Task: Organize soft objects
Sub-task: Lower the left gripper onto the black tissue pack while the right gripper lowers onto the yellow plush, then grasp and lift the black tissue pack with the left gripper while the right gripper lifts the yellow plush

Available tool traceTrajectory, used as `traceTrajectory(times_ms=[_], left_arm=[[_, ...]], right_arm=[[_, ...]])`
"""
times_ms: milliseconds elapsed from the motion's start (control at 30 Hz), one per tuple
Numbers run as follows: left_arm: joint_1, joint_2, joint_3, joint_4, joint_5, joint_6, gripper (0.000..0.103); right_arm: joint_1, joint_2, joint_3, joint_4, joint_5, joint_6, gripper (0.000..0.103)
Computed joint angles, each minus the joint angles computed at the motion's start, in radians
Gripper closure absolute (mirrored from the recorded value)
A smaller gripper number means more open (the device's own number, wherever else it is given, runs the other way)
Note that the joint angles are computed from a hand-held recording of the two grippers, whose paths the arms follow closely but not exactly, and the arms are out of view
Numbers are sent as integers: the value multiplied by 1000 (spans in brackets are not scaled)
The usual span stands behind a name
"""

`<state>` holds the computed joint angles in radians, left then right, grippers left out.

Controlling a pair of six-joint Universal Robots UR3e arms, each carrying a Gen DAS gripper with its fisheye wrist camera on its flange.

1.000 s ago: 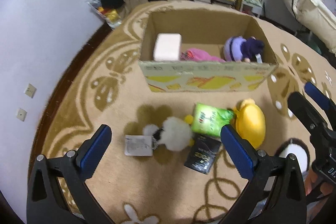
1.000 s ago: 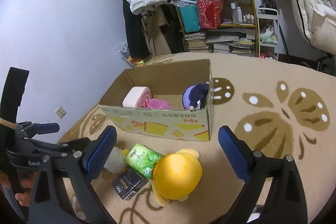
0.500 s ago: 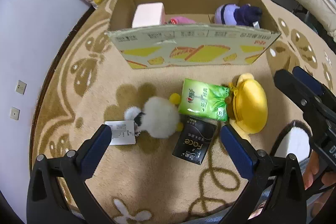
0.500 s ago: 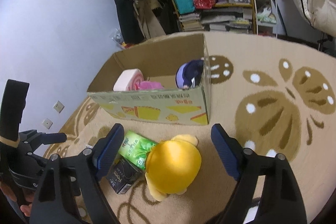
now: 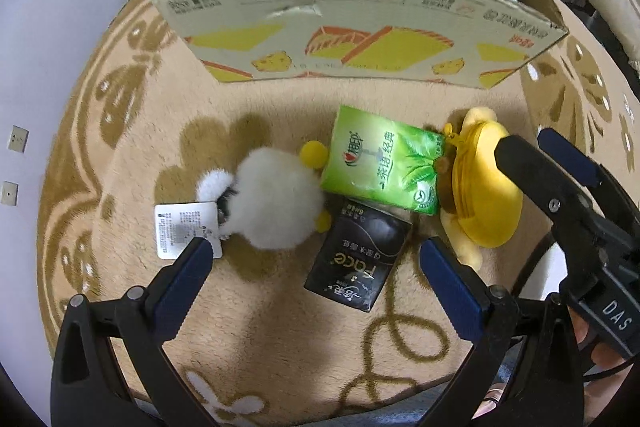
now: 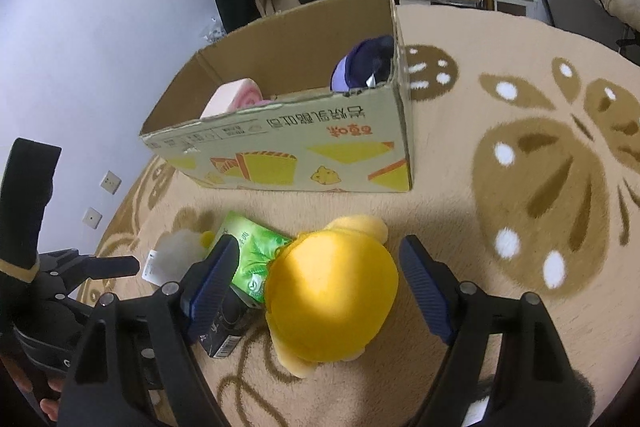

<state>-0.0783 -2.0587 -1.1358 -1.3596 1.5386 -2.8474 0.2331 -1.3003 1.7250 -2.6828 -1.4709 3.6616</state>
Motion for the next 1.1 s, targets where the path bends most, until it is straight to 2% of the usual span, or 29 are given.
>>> traceTrajectory(times_ms=[67,133,233,300,400,500,600,967,1100], left_arm=[[-8,-8,3,-7,6,11,1],[-18,-10,-4,-2,10,26,8],[-37,-48,42,-38,14,34,21],[-44,-66,59,-53,13,35,35],[-45,-99,101,-95,-2,32,49],[-50,-112,114,-102,-12,41,53],[-62,-119,117,-91,-2,44,54],[-140,-178,105,-29,96,6,53],[-150,-179,101,-13,94,-5,55]], right_arm=[[-5,3,-3,6,4,-3,17],[-8,10,-15,32,2,-3,17],[-17,18,-17,53,16,6,17],[-19,28,-21,62,20,8,17],[-21,40,-35,80,29,6,17],[-27,48,-31,79,52,13,17],[-22,59,-38,81,45,21,24],[-30,73,-30,76,79,41,24],[-46,77,-21,73,122,61,21]])
